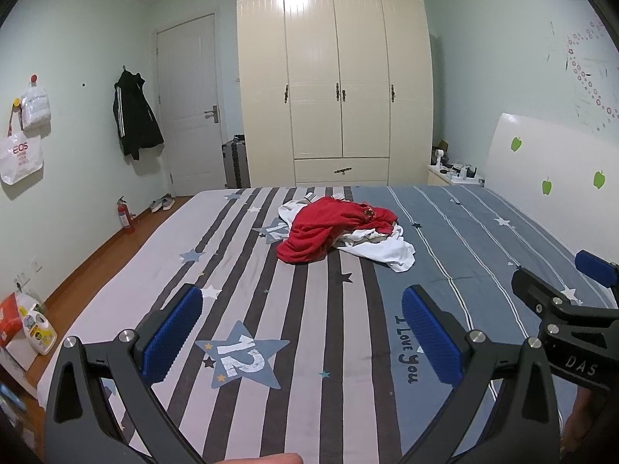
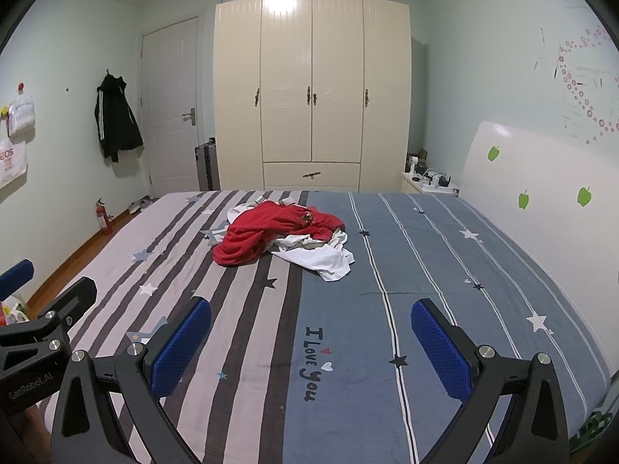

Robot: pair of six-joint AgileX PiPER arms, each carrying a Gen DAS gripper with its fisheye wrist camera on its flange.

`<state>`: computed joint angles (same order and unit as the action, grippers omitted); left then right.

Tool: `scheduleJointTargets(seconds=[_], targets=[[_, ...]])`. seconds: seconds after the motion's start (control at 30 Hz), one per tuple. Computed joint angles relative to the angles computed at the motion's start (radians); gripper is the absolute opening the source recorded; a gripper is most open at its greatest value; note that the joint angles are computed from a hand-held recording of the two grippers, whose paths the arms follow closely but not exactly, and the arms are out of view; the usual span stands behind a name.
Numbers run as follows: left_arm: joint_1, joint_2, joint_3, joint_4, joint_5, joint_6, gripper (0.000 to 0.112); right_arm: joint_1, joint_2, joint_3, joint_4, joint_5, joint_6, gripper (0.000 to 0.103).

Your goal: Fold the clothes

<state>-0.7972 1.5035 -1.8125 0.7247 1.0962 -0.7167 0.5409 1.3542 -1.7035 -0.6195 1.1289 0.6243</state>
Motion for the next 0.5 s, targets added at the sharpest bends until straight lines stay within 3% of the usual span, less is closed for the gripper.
scheduleJointTargets(seconds=[0.5], targets=[[-0.011, 0.015, -0.025, 0.017, 0.026, -0.019, 0.102, 0.003, -0.005, -0.01, -0.001, 0.011, -0.004, 0.102]])
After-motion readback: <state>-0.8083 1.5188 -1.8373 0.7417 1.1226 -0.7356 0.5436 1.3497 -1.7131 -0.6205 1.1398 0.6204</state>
